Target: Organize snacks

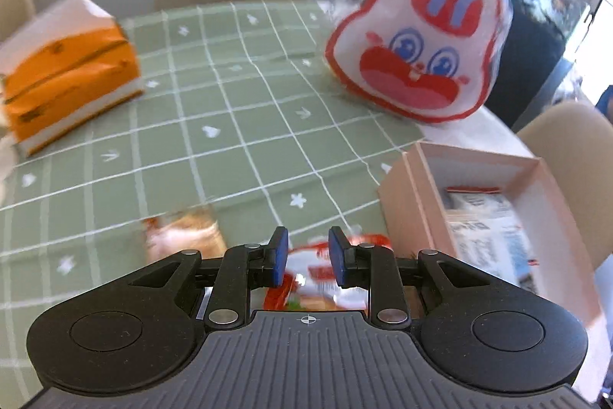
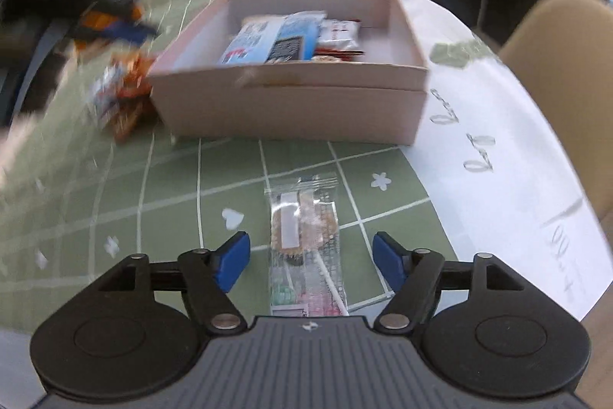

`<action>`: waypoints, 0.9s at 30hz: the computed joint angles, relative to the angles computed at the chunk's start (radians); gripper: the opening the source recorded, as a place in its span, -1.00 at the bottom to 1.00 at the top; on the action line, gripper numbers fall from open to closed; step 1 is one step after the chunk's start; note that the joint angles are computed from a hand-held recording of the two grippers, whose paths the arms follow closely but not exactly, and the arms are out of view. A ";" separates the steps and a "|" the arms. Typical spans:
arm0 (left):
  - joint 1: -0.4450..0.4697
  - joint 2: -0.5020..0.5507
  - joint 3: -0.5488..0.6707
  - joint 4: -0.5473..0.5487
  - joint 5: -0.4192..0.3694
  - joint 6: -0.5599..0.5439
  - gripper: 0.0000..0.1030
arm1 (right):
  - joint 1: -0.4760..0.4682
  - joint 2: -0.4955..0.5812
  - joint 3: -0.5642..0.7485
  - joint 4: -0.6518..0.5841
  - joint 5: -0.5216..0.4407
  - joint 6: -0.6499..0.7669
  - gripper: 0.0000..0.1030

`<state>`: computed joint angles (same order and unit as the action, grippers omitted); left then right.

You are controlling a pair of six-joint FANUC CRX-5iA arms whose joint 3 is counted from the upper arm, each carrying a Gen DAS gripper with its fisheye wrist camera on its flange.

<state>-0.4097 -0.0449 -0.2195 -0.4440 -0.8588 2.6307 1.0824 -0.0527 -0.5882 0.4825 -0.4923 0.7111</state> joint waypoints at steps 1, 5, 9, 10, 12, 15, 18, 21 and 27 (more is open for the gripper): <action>0.020 0.007 -0.016 0.037 0.029 -0.048 -0.47 | 0.012 0.005 -0.011 0.054 -0.009 -0.030 0.42; -0.017 -0.010 -0.049 0.006 0.048 -0.176 -0.45 | 0.012 -0.005 -0.039 0.100 0.018 -0.090 0.48; -0.030 -0.090 -0.135 0.097 0.075 -0.378 -0.45 | 0.009 0.007 -0.038 0.103 0.040 -0.078 0.70; -0.048 -0.106 -0.149 0.095 0.072 -0.386 -0.45 | 0.011 0.007 -0.047 0.124 0.050 -0.096 0.77; -0.085 -0.142 -0.173 0.084 0.057 -0.345 -0.45 | 0.015 0.007 -0.064 0.170 0.063 -0.148 0.82; -0.148 -0.221 -0.207 0.032 0.043 -0.143 -0.45 | 0.025 0.018 -0.015 0.059 0.016 -0.064 0.93; -0.230 -0.308 -0.235 -0.062 -0.006 0.148 -0.45 | 0.018 0.041 0.086 -0.139 -0.071 0.156 0.85; -0.209 -0.360 -0.282 -0.026 0.008 0.222 -0.45 | 0.011 0.014 0.097 -0.197 -0.045 0.210 0.55; -0.148 -0.323 -0.302 0.058 0.083 0.169 -0.45 | 0.046 0.019 0.106 -0.169 0.116 0.163 -0.03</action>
<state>-0.5580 -0.3682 -0.5216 -0.3860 -0.7754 2.8000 1.1286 -0.0334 -0.4823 0.3140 -0.3766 0.8742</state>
